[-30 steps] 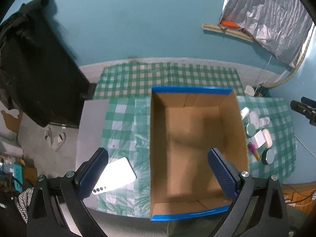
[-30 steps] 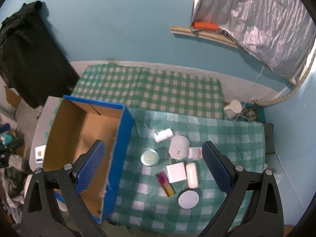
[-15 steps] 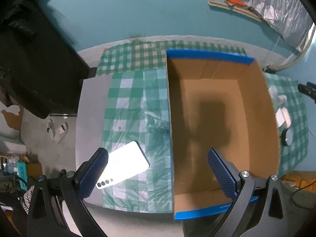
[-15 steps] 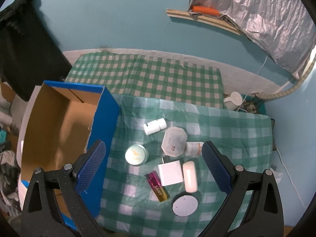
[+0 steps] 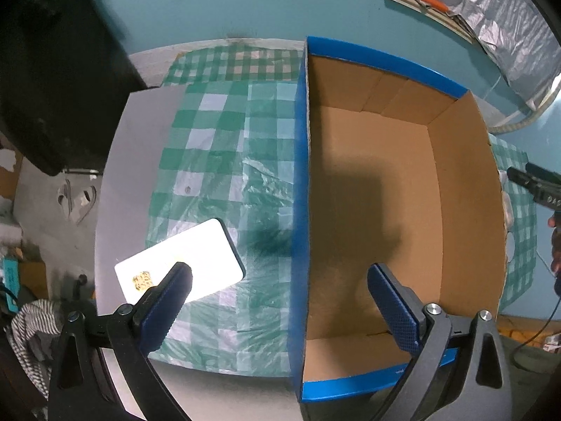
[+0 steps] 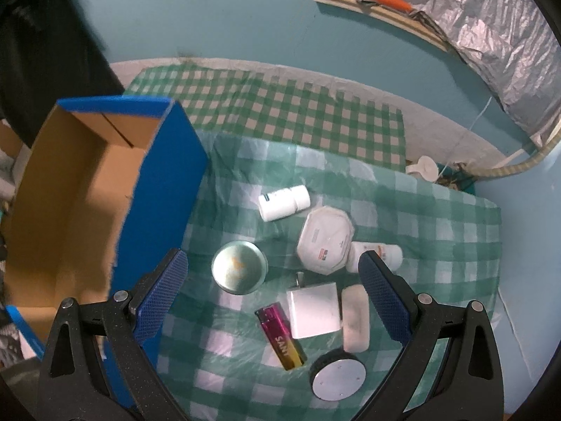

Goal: Organize rigid objects
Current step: 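Move the right gripper to the teal round tin and grasp it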

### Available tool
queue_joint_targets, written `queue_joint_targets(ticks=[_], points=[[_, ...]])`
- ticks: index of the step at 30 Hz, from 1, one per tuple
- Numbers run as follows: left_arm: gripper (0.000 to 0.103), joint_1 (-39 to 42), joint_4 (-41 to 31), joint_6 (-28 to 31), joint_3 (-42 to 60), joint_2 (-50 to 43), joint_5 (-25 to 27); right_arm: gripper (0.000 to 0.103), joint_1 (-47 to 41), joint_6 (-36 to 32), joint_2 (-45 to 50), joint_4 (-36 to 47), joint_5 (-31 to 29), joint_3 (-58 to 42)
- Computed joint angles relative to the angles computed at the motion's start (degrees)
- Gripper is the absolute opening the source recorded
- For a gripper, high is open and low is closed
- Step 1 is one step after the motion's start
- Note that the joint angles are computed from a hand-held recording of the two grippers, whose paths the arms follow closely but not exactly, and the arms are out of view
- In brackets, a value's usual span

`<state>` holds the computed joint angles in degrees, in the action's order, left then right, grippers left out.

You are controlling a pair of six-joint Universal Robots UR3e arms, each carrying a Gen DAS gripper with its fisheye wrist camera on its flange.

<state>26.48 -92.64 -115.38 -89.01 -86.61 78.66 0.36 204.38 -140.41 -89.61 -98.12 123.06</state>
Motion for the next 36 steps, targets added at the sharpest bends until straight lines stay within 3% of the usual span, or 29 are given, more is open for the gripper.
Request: queue_joint_targets(ticks=[8, 16, 24, 29, 36], points=[[0.057, -1.08, 3.4, 1.74, -4.77, 1.26, 3.15, 0.095, 1.79, 0.96, 1.82, -5.1, -0.33, 6.13], [0.032, -2.23, 6.42, 1.22, -8.29, 1.58, 6.36, 0.088, 3.31, 0.35, 4.71, -11.26, 0.45, 9.7], [0.025, -2.28, 7.39, 1.23, -9.32, 1.96, 6.9, 0.072, 5.94, 1.19, 11.53, -18.99, 1.22, 11.78], [0.02, -2.4, 6.22, 1.41, -8.55, 1.27, 6.77, 0.044, 5.46, 0.7, 12.78, -19.52, 3.22, 12.22], [0.015, -2.81, 6.04, 2.16, -8.86, 1.75, 6.96, 0.044, 4.56, 0.35, 11.11, -18.98, 3.93, 12.76]])
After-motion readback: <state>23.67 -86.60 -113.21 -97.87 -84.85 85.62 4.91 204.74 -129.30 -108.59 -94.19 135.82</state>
